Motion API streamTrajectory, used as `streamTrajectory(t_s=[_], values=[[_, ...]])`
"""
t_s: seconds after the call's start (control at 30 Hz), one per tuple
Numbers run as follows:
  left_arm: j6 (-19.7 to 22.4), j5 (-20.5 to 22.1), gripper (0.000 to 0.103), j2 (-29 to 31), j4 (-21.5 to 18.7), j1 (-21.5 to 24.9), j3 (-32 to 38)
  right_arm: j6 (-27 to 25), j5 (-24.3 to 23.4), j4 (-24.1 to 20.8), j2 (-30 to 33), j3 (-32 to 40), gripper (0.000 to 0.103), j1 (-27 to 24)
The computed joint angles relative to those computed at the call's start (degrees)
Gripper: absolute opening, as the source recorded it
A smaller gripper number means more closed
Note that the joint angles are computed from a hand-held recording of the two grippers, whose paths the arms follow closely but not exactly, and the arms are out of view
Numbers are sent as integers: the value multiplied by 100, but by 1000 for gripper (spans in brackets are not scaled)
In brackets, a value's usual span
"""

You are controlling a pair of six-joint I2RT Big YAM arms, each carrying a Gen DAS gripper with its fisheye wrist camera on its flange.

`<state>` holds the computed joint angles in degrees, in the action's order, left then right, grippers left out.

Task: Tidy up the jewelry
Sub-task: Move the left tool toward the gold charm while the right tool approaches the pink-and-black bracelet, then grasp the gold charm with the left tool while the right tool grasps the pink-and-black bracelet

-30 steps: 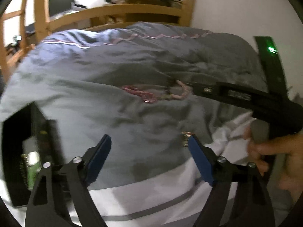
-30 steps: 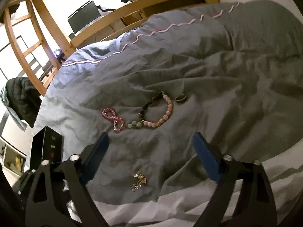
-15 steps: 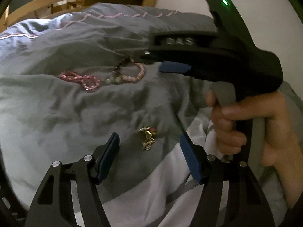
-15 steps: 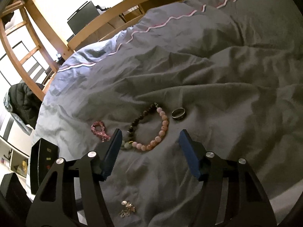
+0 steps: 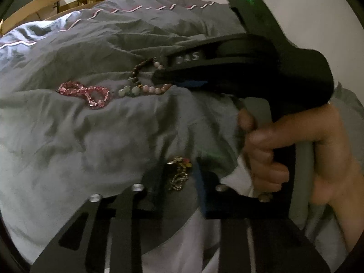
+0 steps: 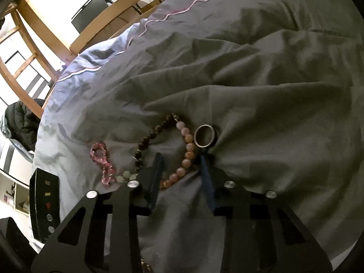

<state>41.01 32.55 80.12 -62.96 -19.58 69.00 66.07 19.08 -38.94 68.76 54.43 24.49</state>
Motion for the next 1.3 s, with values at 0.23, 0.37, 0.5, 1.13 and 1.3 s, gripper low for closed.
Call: streamTrajectory(t_s=[0.23,0.37,0.5,1.13,1.3], values=[[-264,-183,12,-64,141,66,-14,5,355,80,-170,-105,12,178],[-467,-272,12,-135,319,124,-29,-167,681,93,-267,-78,12,342],[-597,-270,12,-147,386,203,-16,-403,890,128,-279,-2,12,479],[-1040,-108,12,-265,606,505,143,-485,1338,122,-640,82,12,863],[-1105,-105,12,-376,599,607,175,-493,1374,50,-652,169,12,986]])
